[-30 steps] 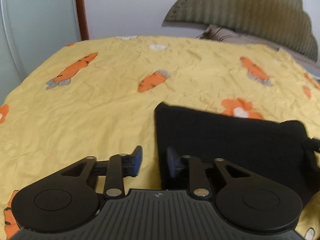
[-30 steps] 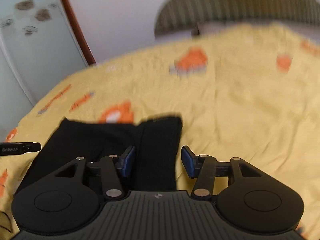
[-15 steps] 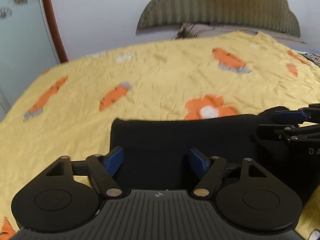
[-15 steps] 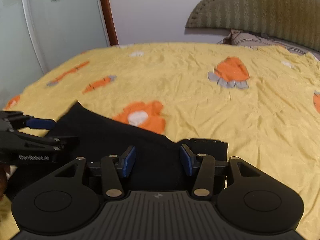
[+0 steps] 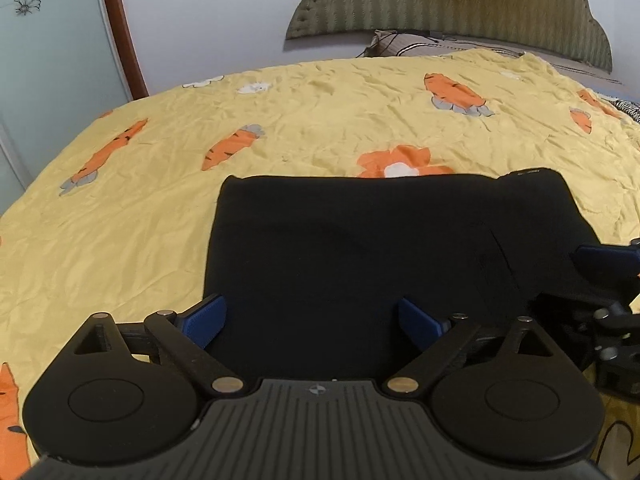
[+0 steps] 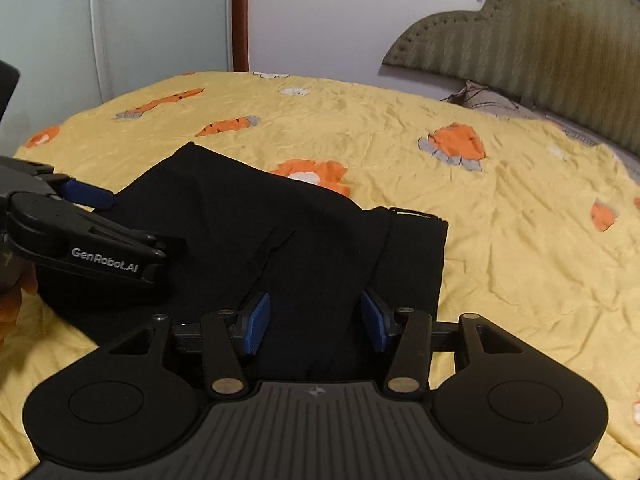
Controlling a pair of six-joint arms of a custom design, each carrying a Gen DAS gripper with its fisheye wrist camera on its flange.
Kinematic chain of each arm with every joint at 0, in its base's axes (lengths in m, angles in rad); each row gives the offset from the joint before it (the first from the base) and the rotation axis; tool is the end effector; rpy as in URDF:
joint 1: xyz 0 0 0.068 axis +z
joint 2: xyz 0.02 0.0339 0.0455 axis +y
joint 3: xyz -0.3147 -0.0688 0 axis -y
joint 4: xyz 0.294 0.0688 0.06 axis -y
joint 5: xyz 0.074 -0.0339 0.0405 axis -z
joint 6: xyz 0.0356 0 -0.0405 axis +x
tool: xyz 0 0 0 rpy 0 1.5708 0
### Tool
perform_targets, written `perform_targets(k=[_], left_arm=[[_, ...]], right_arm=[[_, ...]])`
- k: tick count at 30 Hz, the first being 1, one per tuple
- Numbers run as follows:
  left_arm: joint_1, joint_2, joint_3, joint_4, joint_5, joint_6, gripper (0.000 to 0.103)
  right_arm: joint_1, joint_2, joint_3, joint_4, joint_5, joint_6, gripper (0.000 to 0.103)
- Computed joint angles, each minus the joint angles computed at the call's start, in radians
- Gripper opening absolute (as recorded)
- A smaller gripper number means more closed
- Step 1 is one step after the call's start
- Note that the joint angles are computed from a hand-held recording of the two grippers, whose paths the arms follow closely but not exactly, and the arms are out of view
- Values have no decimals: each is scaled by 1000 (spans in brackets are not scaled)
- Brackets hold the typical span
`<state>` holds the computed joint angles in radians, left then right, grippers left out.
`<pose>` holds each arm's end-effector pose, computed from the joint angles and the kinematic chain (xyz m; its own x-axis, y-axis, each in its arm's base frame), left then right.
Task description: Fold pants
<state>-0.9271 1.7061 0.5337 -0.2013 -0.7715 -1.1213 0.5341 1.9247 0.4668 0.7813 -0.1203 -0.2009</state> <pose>0.1707 -0.1861 0.0800 -0.6984 -0.1450 -0.7009 -0.3165 0.9409 0.1207 0.2621 0.1600 0.0549 -0.4112 -0.4734 -0.7790 -0.6817 0.7270 -0.0820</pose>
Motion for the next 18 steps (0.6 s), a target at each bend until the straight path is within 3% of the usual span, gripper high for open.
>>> perform_targets(k=[14,18], left_arm=[[-59,-3,-14,-63,-4,-127,103],[-67,-14,-35,-48,7,-156,103]], right_arm=[[15,-23,-72,62,19,46,50],[42,13,-76,98,62,32,56]])
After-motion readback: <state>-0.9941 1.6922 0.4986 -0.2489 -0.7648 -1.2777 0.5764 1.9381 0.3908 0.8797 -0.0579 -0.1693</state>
